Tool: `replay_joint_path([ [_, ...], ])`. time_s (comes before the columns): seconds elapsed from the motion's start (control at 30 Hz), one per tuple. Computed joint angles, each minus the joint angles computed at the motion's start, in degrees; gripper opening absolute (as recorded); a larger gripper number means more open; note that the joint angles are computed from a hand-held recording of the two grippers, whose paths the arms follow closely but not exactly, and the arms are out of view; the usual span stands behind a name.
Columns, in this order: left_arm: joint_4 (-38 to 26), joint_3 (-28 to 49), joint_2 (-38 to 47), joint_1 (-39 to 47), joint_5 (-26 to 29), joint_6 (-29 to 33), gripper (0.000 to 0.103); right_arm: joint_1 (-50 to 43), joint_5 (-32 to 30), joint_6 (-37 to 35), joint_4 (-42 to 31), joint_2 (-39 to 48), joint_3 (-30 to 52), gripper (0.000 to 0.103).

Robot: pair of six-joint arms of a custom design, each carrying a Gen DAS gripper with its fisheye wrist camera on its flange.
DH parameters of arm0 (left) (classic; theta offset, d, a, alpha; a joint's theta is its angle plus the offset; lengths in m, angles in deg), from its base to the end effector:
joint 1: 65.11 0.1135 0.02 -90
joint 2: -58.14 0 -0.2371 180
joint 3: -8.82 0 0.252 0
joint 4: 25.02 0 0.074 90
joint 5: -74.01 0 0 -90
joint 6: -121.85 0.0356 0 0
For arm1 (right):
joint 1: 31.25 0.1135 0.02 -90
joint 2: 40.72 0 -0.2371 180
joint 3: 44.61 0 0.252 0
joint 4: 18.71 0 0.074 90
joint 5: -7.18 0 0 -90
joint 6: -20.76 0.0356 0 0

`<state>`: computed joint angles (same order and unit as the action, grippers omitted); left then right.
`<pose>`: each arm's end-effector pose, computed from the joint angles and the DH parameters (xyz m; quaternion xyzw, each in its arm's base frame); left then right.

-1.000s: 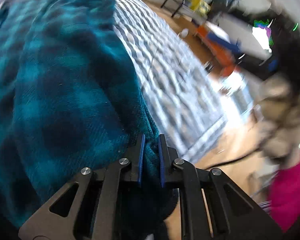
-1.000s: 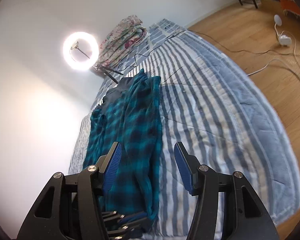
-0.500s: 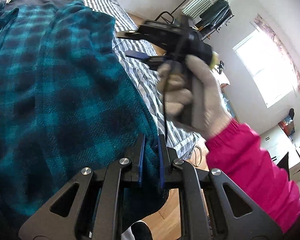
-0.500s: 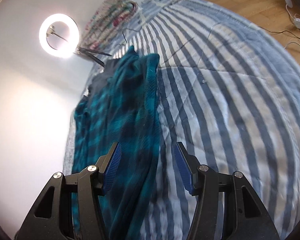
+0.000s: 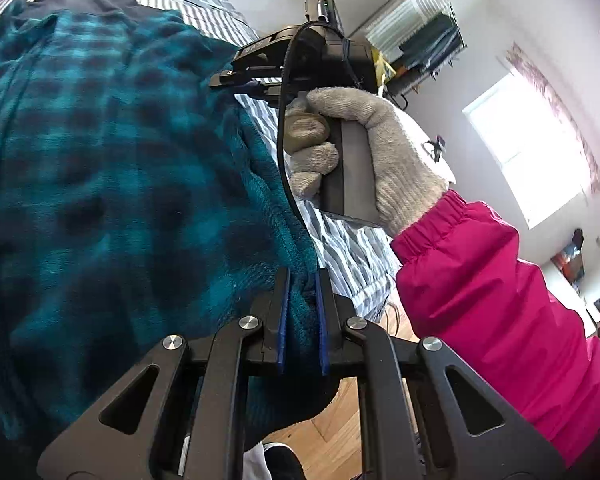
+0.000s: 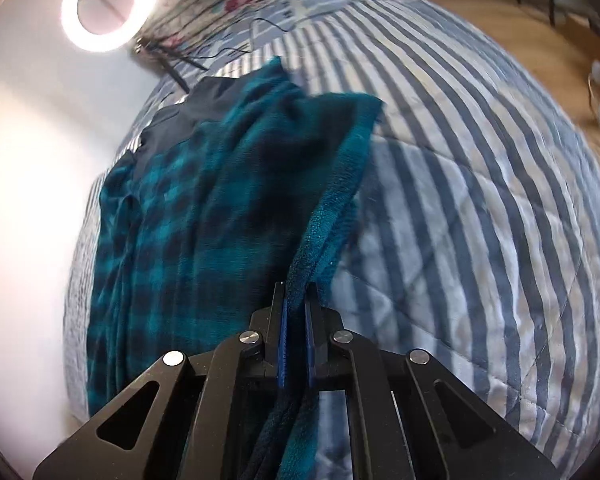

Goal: Fold large clothes

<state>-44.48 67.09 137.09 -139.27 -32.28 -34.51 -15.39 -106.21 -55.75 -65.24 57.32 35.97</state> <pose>0.0896 -0.2792 0.1875 0.0015 0.8997 -0.3493 0.2619 0.3235 0.1066 0.1768 -0.0653 0.9530 0.2469 0.1631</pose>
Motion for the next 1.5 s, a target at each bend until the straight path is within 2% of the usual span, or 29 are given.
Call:
replay_joint_path([
  [0.3, -3.5, -10.5, -15.1, -4.4, -6.8, -7.0, 0.01, 10.5, 10.8, 2.2, -5.8, -0.5, 7.9, 0.005],
  [0.5, -10.3, -16.8, -26.0, -10.7, -14.7, -16.5, 0.01, 20.4, 18.1, 2.2, -9.1, 3.9, 15.9, 0.005],
  [0.77, -21.1, -22.8, -35.6, -18.5, -20.6, -29.7, 0.01, 31.5, 20.6, 0.8, -8.2, 16.4, 25.7, 0.005],
  [0.83, -22.7, -23.6, -37.1, -19.3, -20.9, -31.5, 0.01, 33.4, 20.6, 0.1, -8.0, 20.9, 28.6, 0.005],
  [0.97, -24.5, -23.6, -37.8, -20.0, -21.4, -32.5, 0.01, 33.1, 18.8, 1.2, -4.9, 23.5, 27.9, 0.005],
  [1.1, -24.7, -22.7, -37.1, -20.4, -21.4, -31.7, 0.01, 29.3, 11.6, 2.3, -2.2, 19.2, 23.3, 0.008],
  [1.2, -25.2, -21.7, -36.6, -20.7, -21.8, -31.5, 0.01, 26.2, 7.4, 3.7, -0.6, 12.4, 18.3, 0.008],
  [1.4, -27.9, -23.3, -41.6, -20.9, -22.5, -32.3, 0.01, 22.1, 5.2, 3.2, -3.5, -4.7, 6.5, 0.008],
  [1.5, -28.3, -23.5, -41.7, -21.3, -22.2, -33.1, 0.01, 21.8, 5.7, 1.4, -7.3, -15.6, -3.5, 0.008],
])
